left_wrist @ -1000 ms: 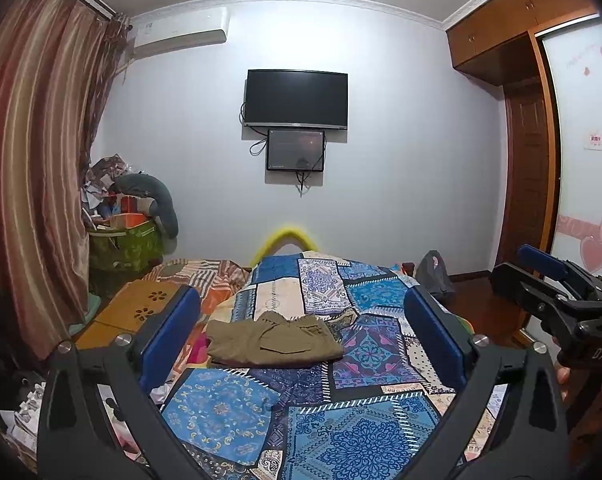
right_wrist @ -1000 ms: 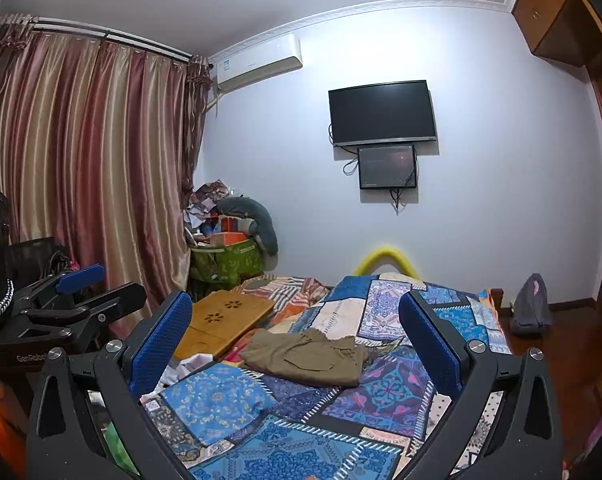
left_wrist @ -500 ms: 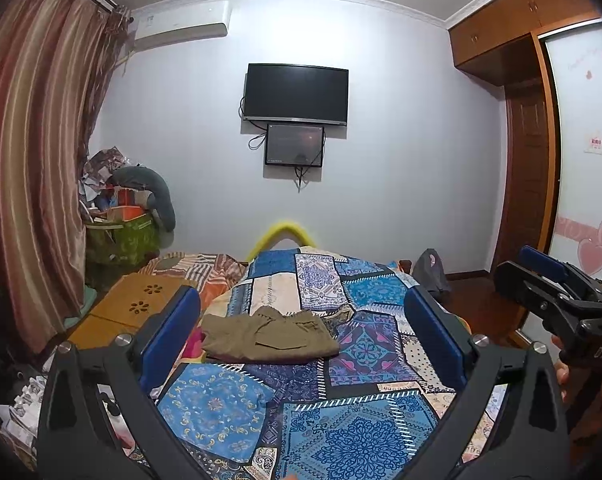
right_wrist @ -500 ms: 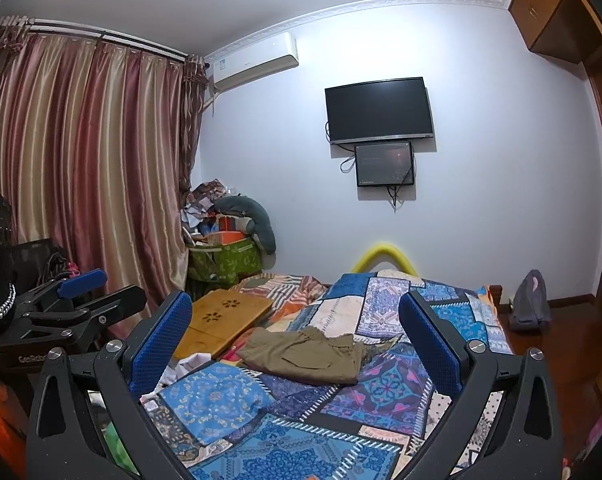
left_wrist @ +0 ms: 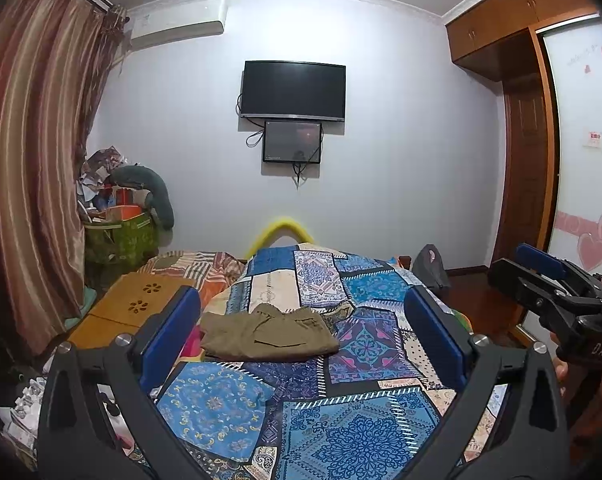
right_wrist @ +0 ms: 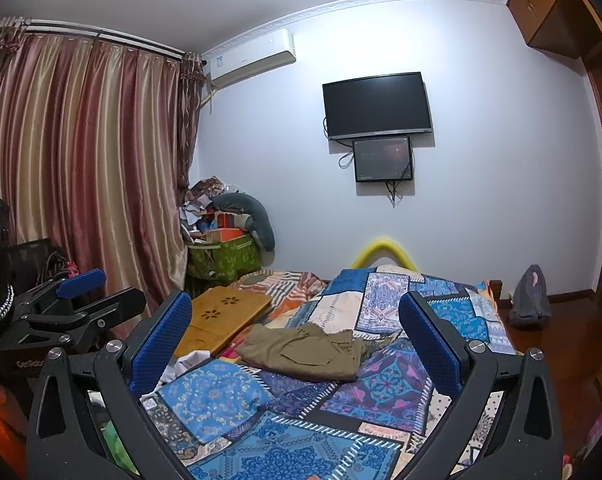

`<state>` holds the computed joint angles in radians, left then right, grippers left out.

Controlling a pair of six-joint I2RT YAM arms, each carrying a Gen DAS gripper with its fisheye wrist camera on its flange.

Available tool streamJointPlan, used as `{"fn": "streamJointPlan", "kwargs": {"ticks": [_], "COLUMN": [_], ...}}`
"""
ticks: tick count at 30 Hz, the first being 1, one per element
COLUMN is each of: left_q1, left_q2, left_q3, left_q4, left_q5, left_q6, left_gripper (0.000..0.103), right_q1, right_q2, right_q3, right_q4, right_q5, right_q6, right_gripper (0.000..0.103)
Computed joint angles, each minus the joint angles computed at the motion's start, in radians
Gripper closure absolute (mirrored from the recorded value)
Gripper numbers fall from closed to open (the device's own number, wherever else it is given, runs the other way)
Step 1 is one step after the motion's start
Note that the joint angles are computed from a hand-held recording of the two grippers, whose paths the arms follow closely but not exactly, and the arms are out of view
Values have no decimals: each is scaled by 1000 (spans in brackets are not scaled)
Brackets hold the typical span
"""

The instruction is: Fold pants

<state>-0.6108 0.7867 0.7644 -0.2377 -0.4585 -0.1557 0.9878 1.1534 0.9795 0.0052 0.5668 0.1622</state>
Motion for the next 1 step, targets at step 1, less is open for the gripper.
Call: {"fn": "streamJointPlan", "kwargs": {"ticks": [1], "left_q1": [3], "left_q2": [3], "left_q3": [-1], "left_q4": [1], "left_q5": [0], "left_q6": [-1], "left_gripper": [0], "right_q1": [-2], "right_q2": [0], "right_q3": [-1], "right_q4": [-1], "right_q5": [-2], "right_q6": [1], "right_gripper": [0]}}
